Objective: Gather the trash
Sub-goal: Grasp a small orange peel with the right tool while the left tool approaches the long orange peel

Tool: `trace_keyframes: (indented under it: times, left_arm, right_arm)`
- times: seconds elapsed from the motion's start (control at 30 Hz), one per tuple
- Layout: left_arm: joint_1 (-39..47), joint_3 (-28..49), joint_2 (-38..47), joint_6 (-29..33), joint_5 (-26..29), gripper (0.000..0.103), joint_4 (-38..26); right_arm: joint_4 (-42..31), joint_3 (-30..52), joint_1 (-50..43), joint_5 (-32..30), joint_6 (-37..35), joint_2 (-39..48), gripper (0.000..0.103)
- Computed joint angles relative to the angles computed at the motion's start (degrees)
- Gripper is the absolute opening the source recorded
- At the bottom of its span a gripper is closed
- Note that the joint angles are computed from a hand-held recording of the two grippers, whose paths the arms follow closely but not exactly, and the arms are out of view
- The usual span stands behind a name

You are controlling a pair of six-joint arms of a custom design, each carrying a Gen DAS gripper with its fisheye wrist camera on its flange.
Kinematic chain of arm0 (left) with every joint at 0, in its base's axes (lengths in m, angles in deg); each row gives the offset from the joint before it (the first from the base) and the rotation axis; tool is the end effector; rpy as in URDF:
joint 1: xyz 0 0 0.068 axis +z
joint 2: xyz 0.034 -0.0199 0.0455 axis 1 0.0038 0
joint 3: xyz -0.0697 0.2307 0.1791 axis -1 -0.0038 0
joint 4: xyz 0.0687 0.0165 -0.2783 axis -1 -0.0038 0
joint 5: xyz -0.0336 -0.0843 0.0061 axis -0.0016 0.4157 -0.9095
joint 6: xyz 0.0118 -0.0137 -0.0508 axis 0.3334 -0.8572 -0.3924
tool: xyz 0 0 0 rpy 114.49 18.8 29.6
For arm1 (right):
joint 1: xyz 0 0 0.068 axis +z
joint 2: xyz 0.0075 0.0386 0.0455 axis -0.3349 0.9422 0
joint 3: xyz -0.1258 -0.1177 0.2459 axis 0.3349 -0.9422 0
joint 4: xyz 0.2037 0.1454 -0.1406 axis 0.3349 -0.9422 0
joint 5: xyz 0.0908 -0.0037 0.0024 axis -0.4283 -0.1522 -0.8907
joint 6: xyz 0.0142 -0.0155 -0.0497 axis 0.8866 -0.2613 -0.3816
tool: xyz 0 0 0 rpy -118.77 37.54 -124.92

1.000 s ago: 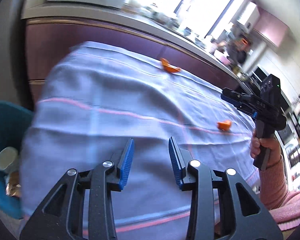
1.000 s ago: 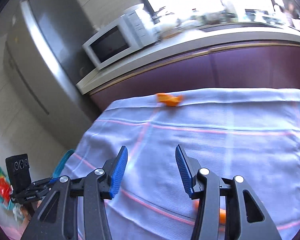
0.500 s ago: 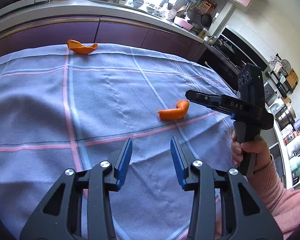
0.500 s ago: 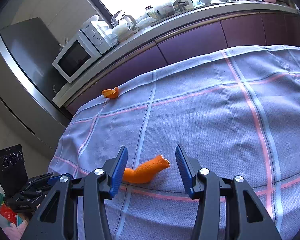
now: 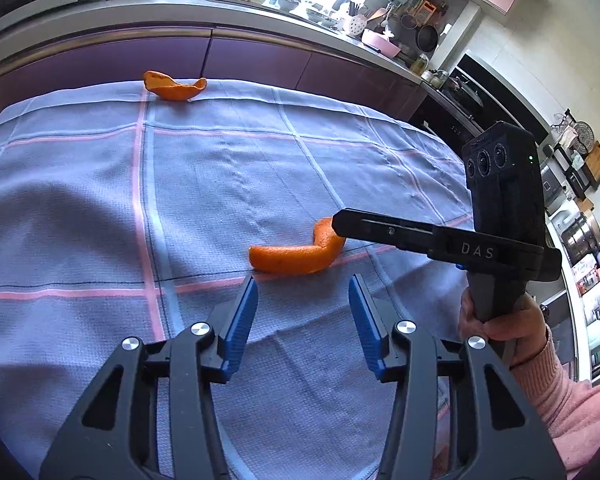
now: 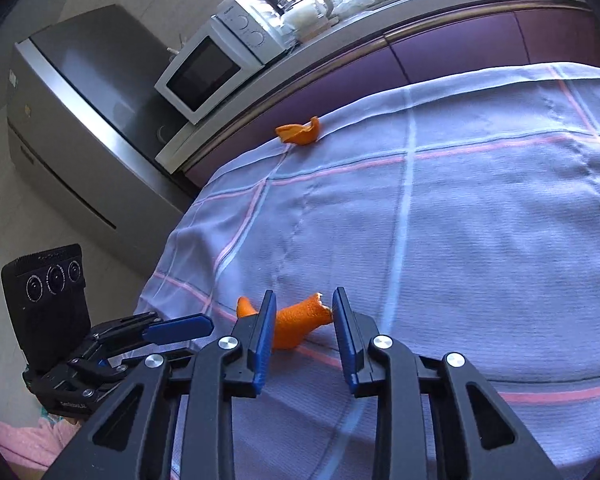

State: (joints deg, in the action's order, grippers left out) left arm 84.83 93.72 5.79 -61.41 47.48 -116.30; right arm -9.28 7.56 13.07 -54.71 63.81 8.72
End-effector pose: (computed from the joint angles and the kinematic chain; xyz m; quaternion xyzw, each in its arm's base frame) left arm 0.1474 -0.0297 0.2046 0.1131 0.9159 -0.2454 0.2970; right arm 0.1814 0.1318 0.1698 -0.0998 0.8789 0.3721 0.2812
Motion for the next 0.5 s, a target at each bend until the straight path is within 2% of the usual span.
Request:
trace_keyframes:
  times: [0.17, 0.3, 0.5]
  left_arm:
    - [3.43, 0.17, 1.59, 0.86, -0.03, 0.049, 0.09]
    - [3.06, 0.50, 3.25, 0.23, -1.68, 0.050, 1.62]
    - [-1.01, 0.85, 5.43, -1.43, -6.17, 0.051, 4.46]
  right_arm:
    - [-2.31, 3.77, 2.45, -0.75, -2.58, 2.94, 0.030]
    - [-5.49, 7.12, 0.05, -0.08, -5.29, 3.24, 0.040]
    - [-5.95, 17.00, -1.99, 2.39, -8.69, 12.71, 0.046]
